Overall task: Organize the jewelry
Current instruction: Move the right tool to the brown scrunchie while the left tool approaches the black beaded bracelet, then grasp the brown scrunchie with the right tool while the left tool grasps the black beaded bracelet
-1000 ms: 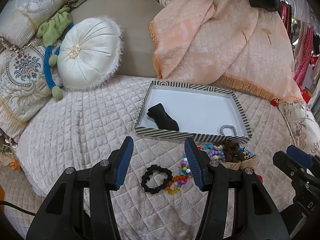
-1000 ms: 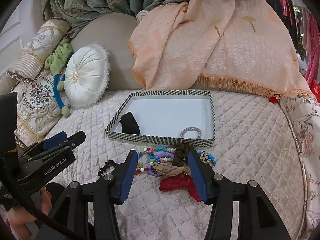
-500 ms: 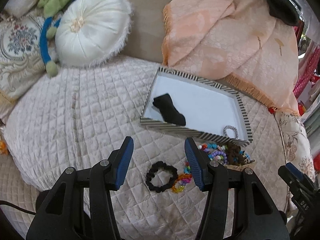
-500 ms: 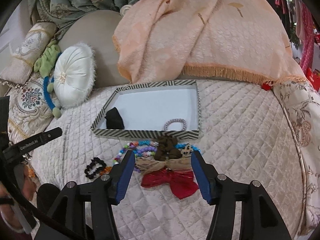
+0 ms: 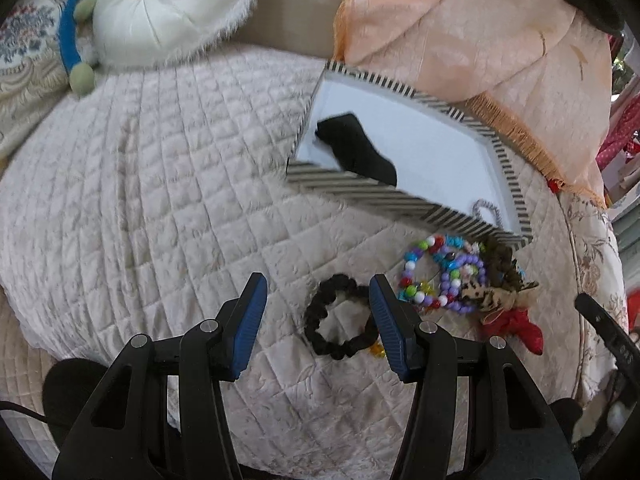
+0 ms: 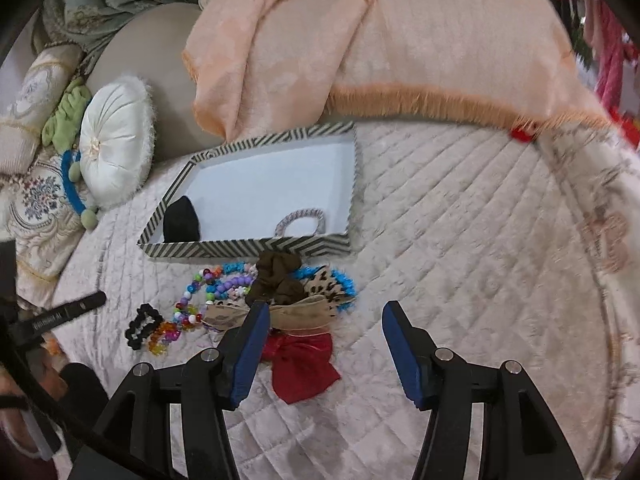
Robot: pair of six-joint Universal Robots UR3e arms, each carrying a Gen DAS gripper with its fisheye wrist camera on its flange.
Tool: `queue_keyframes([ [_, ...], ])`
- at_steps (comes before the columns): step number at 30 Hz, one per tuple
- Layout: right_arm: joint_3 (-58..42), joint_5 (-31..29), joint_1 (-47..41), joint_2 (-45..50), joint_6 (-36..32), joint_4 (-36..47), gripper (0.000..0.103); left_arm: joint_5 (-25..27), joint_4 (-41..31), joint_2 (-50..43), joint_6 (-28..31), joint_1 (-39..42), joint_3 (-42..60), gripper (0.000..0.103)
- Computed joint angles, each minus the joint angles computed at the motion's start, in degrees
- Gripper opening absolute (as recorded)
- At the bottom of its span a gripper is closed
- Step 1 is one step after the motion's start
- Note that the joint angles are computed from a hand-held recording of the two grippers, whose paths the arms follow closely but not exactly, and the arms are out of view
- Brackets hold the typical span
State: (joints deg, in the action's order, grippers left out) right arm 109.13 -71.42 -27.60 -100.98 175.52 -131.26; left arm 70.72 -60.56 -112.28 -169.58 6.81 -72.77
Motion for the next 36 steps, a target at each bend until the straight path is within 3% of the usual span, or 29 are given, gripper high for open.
queue_keyframes([
  [5,-4.48,1.60,3.35,8.57,-0.14,-2.31,0.056,0.84,-0.96,-2.93,-0.35,-0.21,1.10,0.053],
  [12,-12.92,-2.67,9.12,22.04,1.40,-4.52,0.056,-0.07,-2.89,-6.75,0.35,-0.98,3.36,0.060],
  [19,-17.73,-4.27,11.01,29.39,-0.71,-5.13,0.055,4.11,0.10,-9.71,0.60,-3.36,4.14,0.060],
  [21,-15.10,-2.05,10.02,29.11,-1.11,-8.43,0.035,4.51,1.95,-9.62,0.44,-3.75,3.22,0.060],
  [22,-14.26,-0.88,9.31,28.67,-1.22,-8.44,0.032,4.70,3.43,-9.53,0.27,-3.96,2.42,0.059],
  [23,-13.26,0.21,8.49,27.84,-1.07,-8.44,0.025,4.50,4.87,-9.29,0.01,-3.80,1.34,0.056],
  [25,-10.87,1.41,7.37,25.01,-1.00,-9.16,0.020,6.40,7.35,-9.47,-1.22,-4.24,0.35,0.022],
  [27,-8.52,3.09,6.06,20.97,-1.56,-9.26,0.018,4.83,6.20,-9.52,-0.92,-3.42,0.89,0.015],
  [30,-6.75,6.55,3.73,15.92,-1.69,-7.97,0.018,2.43,2.64,-9.24,-0.69,-2.11,2.87,0.011],
  [36,-5.67,11.72,0.53,8.36,-1.66,-4.48,0.017,-0.09,2.88,-4.12,0.40,-1.29,1.01,0.010],
])
